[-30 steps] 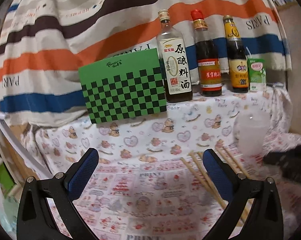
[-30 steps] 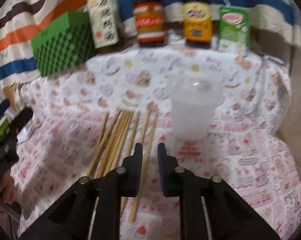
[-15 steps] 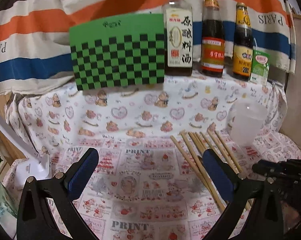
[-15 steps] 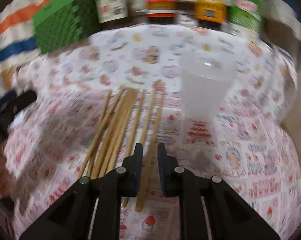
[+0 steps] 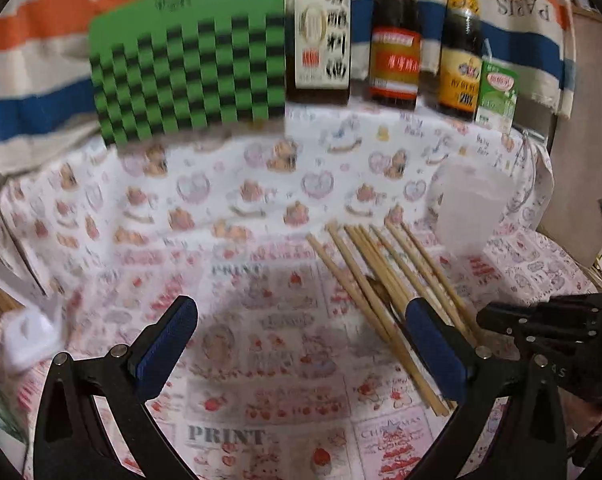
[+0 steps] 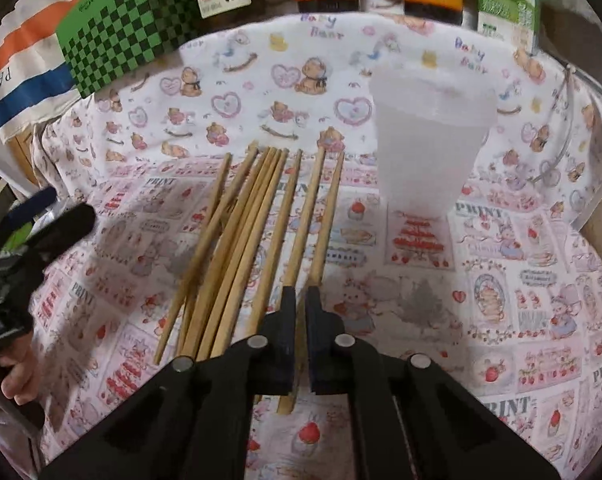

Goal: Organize utensils
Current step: 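Lower the right gripper toward the wooden chopsticks while the left gripper also approaches them, then close the right gripper on one chopstick while the left gripper closes on another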

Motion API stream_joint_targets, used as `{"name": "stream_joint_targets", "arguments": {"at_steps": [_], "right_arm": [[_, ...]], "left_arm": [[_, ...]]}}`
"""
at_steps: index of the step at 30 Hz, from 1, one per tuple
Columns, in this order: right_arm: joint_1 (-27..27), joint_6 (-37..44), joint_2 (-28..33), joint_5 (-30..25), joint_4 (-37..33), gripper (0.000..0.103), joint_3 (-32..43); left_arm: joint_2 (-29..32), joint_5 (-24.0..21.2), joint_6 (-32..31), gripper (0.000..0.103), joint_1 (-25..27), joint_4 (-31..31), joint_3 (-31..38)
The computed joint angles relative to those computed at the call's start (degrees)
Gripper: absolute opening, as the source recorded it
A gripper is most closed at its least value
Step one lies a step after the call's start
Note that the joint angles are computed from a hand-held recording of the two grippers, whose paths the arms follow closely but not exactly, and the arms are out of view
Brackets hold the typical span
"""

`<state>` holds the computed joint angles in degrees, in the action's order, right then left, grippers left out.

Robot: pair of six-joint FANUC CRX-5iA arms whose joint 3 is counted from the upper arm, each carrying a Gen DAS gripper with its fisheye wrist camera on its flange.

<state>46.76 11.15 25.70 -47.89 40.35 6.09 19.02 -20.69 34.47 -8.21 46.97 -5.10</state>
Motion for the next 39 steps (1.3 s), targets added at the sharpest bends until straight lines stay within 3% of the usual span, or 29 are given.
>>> {"name": "stream_joint_targets", "arguments": {"at_steps": [2, 4, 6, 9, 16, 18, 21, 26, 31, 36, 39], "right_arm": [[-0.2, -0.4, 0.1, -0.5, -0.3, 0.025, 0.2], [-0.2, 1.0, 0.8, -2.2, -2.2, 0.025, 1.7], [-0.4, 2.4, 1.4, -3.0, -4.1, 0.025, 2.9], [-0.6, 5.0, 2.0, -3.7, -7.2, 0.023, 4.5], [0.4, 3.5, 4.2, -8.5, -3.7, 0.020, 6.2], [0.4, 3.4, 4.0, -8.3, -3.5, 0.006, 5.7], [0.0, 2.0, 2.7, -6.4, -3.8, 0.006, 4.3], [0.6, -10.1, -0.9, -2.2, 9.6, 0.006, -3.4], [0.3, -21.1, -4.2, 1.1, 20.8, 0.006, -9.6], [0.9, -21.1, -2.9, -2.2, 22.7, 0.006, -8.5], [1.2, -20.2, -2.5, -2.7, 22.8, 0.006, -8.1]], "left_arm": [[1.1, -3.4, 2.4, 0.092, 0.7, -1.9, 1.9], [2.1, -6.7, 7.1, 0.071, 1.4, -6.5, 4.3], [3.0, -9.6, 8.2, 0.059, 1.9, -6.9, 5.6], [3.5, -11.9, 10.2, 0.058, 2.4, -7.8, 6.6], [3.1, -13.2, 6.9, 0.052, 2.3, -4.3, 5.3], [3.0, -13.7, 5.7, 0.047, 1.9, -4.7, 5.2], [2.6, -13.6, 3.2, 0.042, 1.0, -4.6, 4.5], [3.8, -18.4, 5.0, 0.042, 1.2, -4.6, 6.1], [4.4, -20.0, 8.7, 0.029, 0.4, -10.8, 8.3], [3.5, -19.4, 5.7, 0.028, -0.4, -10.7, 7.1], [3.9, -21.2, 7.3, 0.019, -0.5, -12.0, 8.0]]}}
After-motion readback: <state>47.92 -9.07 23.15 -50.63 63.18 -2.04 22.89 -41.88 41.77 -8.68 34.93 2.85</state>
